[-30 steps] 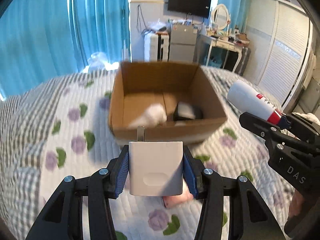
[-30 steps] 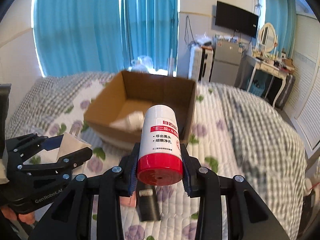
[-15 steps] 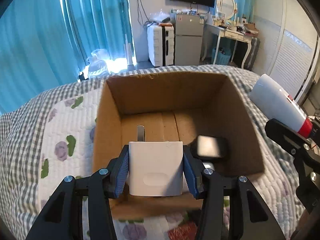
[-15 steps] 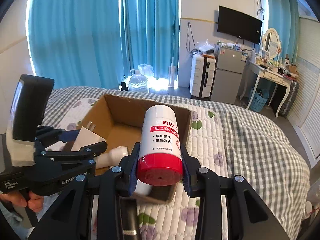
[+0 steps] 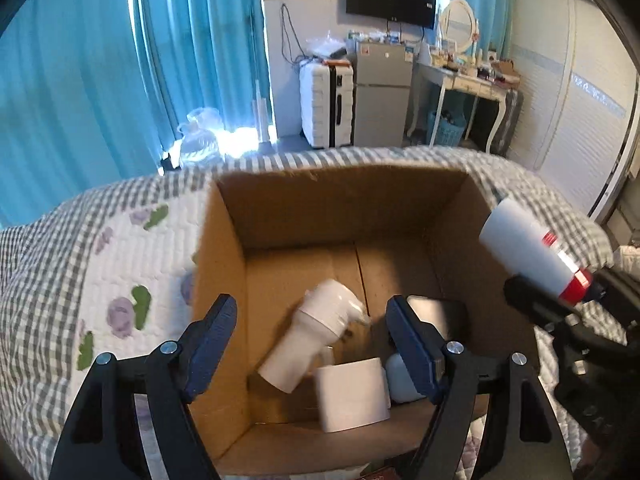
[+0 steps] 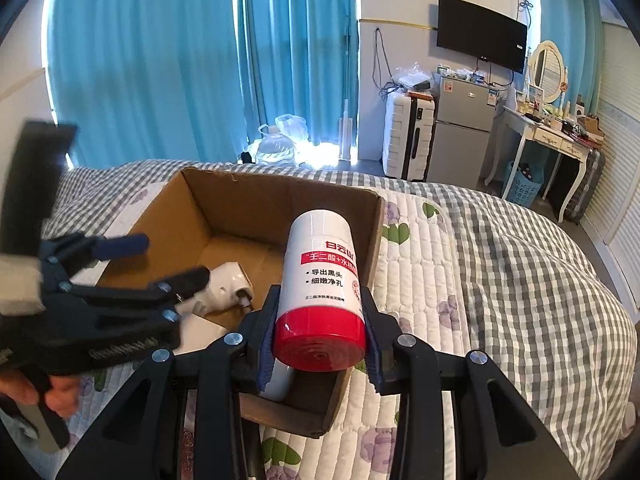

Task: Organize rigid objects
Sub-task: 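Lower the square charger with left tool and bottle with right into the box, release, then grasp the black cylinder with the right tool while the left grasps the pink rose-patterned case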

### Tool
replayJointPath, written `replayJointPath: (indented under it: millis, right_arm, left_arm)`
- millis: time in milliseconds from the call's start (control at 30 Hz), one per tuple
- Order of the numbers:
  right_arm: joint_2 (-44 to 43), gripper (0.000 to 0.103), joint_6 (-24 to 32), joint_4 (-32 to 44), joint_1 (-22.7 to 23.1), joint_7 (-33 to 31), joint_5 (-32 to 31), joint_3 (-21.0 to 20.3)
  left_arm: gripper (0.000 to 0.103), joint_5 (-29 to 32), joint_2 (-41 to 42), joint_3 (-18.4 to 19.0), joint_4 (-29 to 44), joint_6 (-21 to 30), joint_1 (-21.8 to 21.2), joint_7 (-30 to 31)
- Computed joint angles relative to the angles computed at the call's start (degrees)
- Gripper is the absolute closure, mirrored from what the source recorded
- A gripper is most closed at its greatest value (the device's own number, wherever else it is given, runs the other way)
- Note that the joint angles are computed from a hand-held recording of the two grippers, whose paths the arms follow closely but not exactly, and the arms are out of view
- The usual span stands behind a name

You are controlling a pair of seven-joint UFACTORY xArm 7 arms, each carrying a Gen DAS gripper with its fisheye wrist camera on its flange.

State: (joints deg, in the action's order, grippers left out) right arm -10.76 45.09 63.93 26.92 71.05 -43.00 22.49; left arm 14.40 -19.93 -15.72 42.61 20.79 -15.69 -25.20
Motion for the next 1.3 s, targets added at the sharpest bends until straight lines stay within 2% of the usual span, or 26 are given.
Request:
replayJointPath:
  millis: [167, 400, 567, 633, 733, 800, 867, 933, 1000, 1067, 1167, 1300]
  right_arm:
    - [3.0, 0.068, -0.9, 2.3, 0.6, 0.1, -0.2, -0.2]
    - [11.2, 0.067, -0.6, 6.4, 4.1, 1.3, -0.6, -3.5]
    - [11.5, 0.057, -2.0, 6.2, 6.3, 1.8, -0.9, -5.5]
    - [10.6, 0.055, 0.1, 6.4, 7.0, 2.2, -1.5, -5.3]
    - [7.3, 0.047, 2.7, 5.5, 7.4, 2.7, -1.7, -4.3]
    - [4.3, 0.042, 5.5, 5.1, 7.5, 3.0, -1.3, -2.9]
    - [2.2, 0.039, 8.3, 5.4, 7.4, 2.4, -0.6, -1.2]
    - [0.3, 0.036, 12.3, 6.3, 7.5, 1.6, 0.8, 0.9]
    - [-1.4, 0.028, 14.3, 6.4, 7.6, 0.8, 2.2, 2.4]
    - [-2.5, 0.026, 16.4, 6.2, 7.7, 1.0, 3.3, 4.2]
    - [-3.3, 0.026, 16.9, 4.6, 7.9, 2.5, 4.4, 6.3]
    - [-2.7, 0.026, 14.5, 0.8, 8.9, 4.9, 6.6, 7.3]
  left_arm:
    - [0.024, 0.2, -4.0, 1.1, -1.7, -0.7, 1.5, 0.9]
    - [0.024, -1.0, -6.5, 2.1, -4.7, -1.8, 2.9, 3.1]
    - [0.024, -2.8, -8.1, 2.5, -6.5, -2.2, 3.0, 4.2]
    - [0.024, -3.9, -9.8, 2.8, -7.0, -0.8, 2.7, 4.3]
    - [0.023, -6.4, -13.8, 4.3, -8.5, 1.1, 1.0, 5.6]
    - [0.019, -8.0, -16.9, 4.9, -9.4, 3.1, 0.0, 6.6]
    - [0.012, -8.8, -21.1, 4.3, -10.7, 5.2, -0.1, 6.6]
    - [0.011, -9.6, -25.6, 4.2, -12.4, 7.6, -1.0, 6.9]
    - [0.01, -10.5, -28.9, 4.3, -13.7, 9.5, -1.9, 7.6]
    - [0.005, -11.3, -32.7, 4.1, -15.7, 11.4, -2.6, 7.7]
    - [0.005, -12.5, -38.0, 3.1, -19.4, 13.5, -3.8, 7.1]
    - [0.005, -13.9, -42.0, 1.0, -24.1, 15.6, -5.0, 3.6]
